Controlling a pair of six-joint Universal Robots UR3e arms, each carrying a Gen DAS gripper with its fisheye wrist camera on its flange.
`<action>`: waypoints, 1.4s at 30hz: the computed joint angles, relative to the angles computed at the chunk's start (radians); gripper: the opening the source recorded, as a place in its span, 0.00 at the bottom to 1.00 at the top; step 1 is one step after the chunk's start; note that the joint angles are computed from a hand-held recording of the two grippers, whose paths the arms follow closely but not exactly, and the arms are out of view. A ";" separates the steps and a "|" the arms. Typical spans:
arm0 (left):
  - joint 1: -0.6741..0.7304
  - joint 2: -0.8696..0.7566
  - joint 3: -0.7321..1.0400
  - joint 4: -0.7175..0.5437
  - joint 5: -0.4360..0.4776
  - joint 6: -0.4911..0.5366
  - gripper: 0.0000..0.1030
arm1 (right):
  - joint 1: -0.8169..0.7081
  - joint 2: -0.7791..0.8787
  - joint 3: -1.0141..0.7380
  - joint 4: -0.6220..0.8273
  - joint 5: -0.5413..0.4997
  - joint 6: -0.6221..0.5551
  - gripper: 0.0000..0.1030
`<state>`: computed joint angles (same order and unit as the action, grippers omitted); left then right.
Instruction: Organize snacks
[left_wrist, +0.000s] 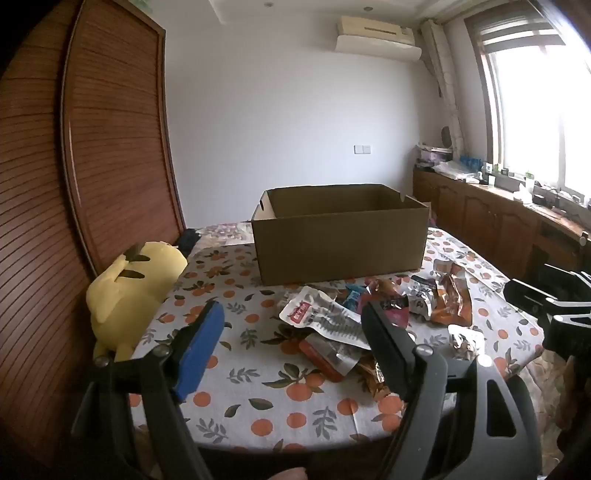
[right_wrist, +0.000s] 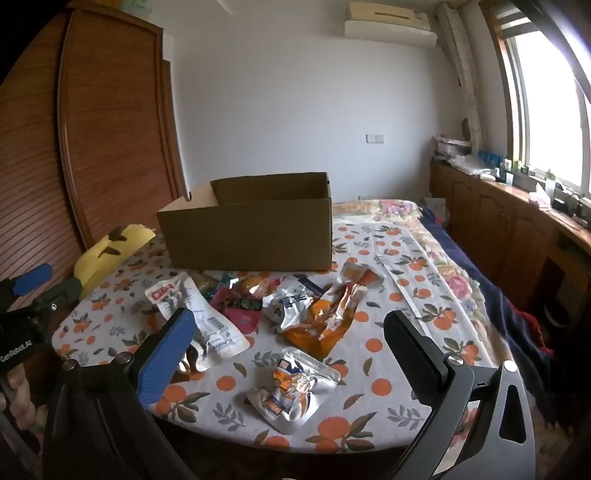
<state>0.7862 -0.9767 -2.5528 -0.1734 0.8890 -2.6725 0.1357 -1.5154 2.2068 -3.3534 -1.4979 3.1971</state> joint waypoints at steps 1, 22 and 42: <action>-0.005 -0.004 0.000 0.005 0.005 -0.002 0.75 | 0.001 -0.002 0.001 0.003 -0.003 -0.003 1.00; -0.017 -0.035 0.009 0.039 0.005 -0.029 0.75 | -0.011 0.001 0.011 -0.024 0.007 -0.007 1.00; 0.037 0.005 0.018 -0.027 -0.044 -0.002 0.75 | -0.020 -0.005 0.012 -0.018 0.018 -0.009 1.00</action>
<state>0.8236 -0.9718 -2.5349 -0.2000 0.8454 -2.6748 0.1155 -1.5204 2.2192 -3.3715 -1.4800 3.1885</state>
